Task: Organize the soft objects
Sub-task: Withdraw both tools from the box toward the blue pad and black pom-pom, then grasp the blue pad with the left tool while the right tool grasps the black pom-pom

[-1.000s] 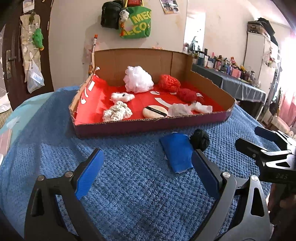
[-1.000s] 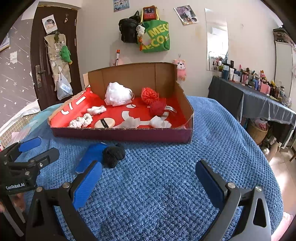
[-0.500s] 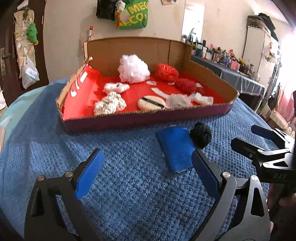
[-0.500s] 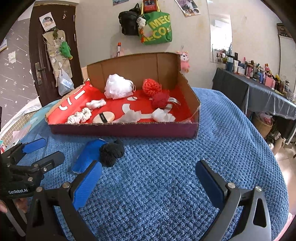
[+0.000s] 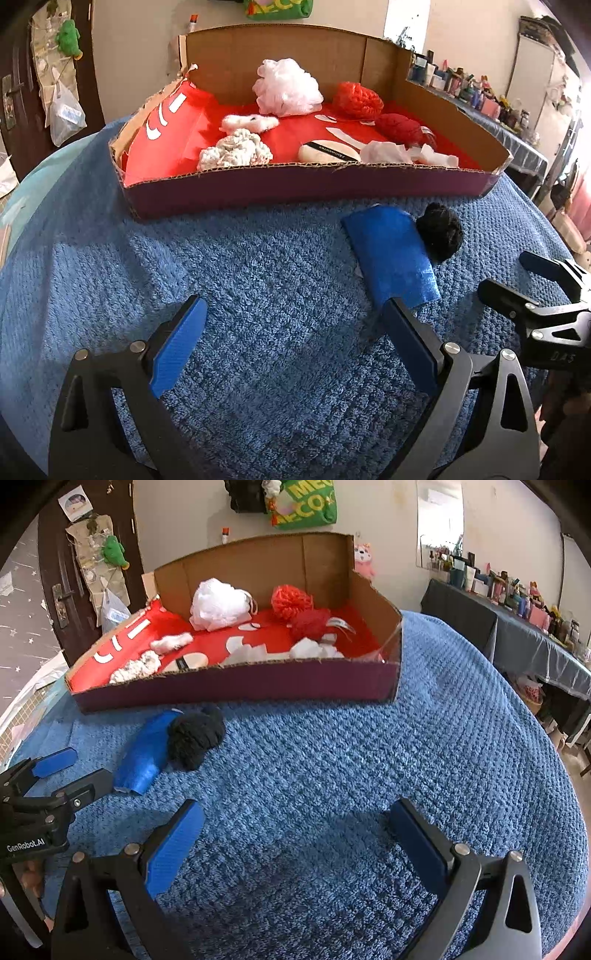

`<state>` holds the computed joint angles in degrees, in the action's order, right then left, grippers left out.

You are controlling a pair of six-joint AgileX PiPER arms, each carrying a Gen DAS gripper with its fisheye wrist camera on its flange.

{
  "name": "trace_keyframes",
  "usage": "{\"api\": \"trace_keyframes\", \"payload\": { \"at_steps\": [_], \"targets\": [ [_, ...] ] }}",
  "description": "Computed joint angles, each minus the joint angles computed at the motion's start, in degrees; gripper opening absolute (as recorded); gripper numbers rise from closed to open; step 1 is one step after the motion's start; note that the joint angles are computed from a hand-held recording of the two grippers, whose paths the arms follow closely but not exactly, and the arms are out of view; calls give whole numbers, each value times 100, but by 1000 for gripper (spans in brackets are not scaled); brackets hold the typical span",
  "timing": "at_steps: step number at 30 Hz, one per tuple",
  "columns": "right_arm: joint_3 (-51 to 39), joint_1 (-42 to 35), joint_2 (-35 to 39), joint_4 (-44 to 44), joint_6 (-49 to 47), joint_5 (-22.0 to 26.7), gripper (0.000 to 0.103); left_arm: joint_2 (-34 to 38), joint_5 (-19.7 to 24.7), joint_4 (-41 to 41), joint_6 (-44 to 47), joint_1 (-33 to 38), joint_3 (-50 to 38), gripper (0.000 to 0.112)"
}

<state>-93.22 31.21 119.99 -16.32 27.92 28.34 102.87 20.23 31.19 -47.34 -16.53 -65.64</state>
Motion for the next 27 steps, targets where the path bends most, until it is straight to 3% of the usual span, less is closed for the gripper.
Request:
{"api": "trace_keyframes", "payload": {
  "at_steps": [8,22,24,27],
  "targets": [
    [-391,141,226,-312,111,568,103,134,213,-242,310,-34,-176,101],
    [-932,25,465,341,-536,1061,103,107,341,-996,1203,11,-336,103],
    [-902,4,429,421,-591,1012,103,38,235,-1553,1833,58,-342,103],
    [-583,-37,240,526,-671,671,103,90,290,-1684,2236,4,-551,103]
  ]
}}
